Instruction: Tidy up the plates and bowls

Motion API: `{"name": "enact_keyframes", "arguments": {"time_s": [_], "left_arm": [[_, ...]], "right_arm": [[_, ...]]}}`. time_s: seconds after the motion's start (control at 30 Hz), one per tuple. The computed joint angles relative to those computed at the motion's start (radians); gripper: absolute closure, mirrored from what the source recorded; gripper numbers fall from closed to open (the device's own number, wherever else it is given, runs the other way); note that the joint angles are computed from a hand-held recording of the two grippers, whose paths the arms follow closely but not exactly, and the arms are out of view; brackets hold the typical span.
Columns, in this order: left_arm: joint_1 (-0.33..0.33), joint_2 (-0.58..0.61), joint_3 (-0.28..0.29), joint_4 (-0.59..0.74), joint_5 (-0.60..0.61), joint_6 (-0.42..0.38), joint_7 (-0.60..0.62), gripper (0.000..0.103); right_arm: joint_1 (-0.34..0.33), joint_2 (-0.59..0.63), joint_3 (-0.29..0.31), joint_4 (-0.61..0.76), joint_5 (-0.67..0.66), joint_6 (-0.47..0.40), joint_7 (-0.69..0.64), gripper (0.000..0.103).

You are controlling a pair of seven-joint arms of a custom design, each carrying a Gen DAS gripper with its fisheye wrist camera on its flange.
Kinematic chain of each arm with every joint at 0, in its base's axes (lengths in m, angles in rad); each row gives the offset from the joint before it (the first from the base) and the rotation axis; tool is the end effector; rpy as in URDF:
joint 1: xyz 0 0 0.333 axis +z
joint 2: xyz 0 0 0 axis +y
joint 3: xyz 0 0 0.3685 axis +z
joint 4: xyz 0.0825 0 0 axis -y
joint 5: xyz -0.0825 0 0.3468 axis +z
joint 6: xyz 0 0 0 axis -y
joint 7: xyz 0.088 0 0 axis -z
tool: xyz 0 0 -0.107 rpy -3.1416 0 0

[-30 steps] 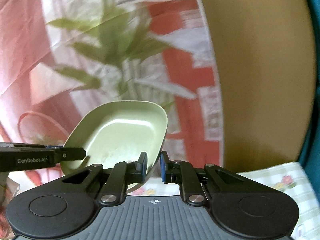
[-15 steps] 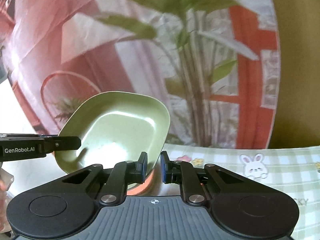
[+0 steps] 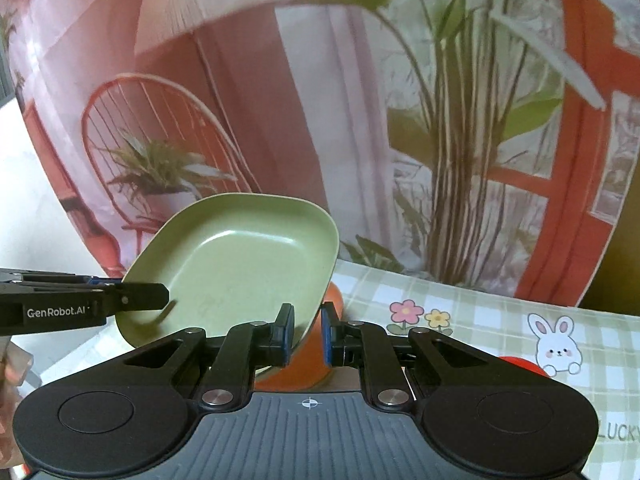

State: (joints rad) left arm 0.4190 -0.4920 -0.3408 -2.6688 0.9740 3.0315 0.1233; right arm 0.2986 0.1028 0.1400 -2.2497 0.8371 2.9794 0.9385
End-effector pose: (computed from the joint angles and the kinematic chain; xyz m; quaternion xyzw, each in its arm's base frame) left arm 0.3634 -0.0508 0.5150 -0.7860 0.4347 -0.2854 0.3345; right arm 0.5134 0.1814 0.4538 -0.7506 0.5668 -0.0937 0.3263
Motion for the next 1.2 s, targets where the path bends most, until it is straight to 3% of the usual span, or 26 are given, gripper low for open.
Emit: {"name": "enact_keyframes", "arguments": {"time_s": [0.23,0.4,0.63,1.2], "left_arm": [[0.142,0.087,-0.051,0.005,0.099,0.101,-0.099,0.085],[0.184,0.134,-0.073,0.012,0.159,0.109,-0.158,0.085],[0.117,0.190,-0.009,0.038,0.231,0.056,-0.215,0.085],[-0.071,0.273,0.144,0.082,0.360,-0.025,-0.299,0.085]], "right_arm": [[-0.020,0.098,0.012,0.056,-0.051,-0.015,0.032,0.089],[-0.021,0.149,0.016,0.082,-0.113,-0.014,0.054,0.089],[-0.011,0.200,0.010,0.109,-0.218,-0.013,0.102,0.089],[-0.019,0.239,0.008,0.099,-0.331,-0.009,0.195,0.089]]}}
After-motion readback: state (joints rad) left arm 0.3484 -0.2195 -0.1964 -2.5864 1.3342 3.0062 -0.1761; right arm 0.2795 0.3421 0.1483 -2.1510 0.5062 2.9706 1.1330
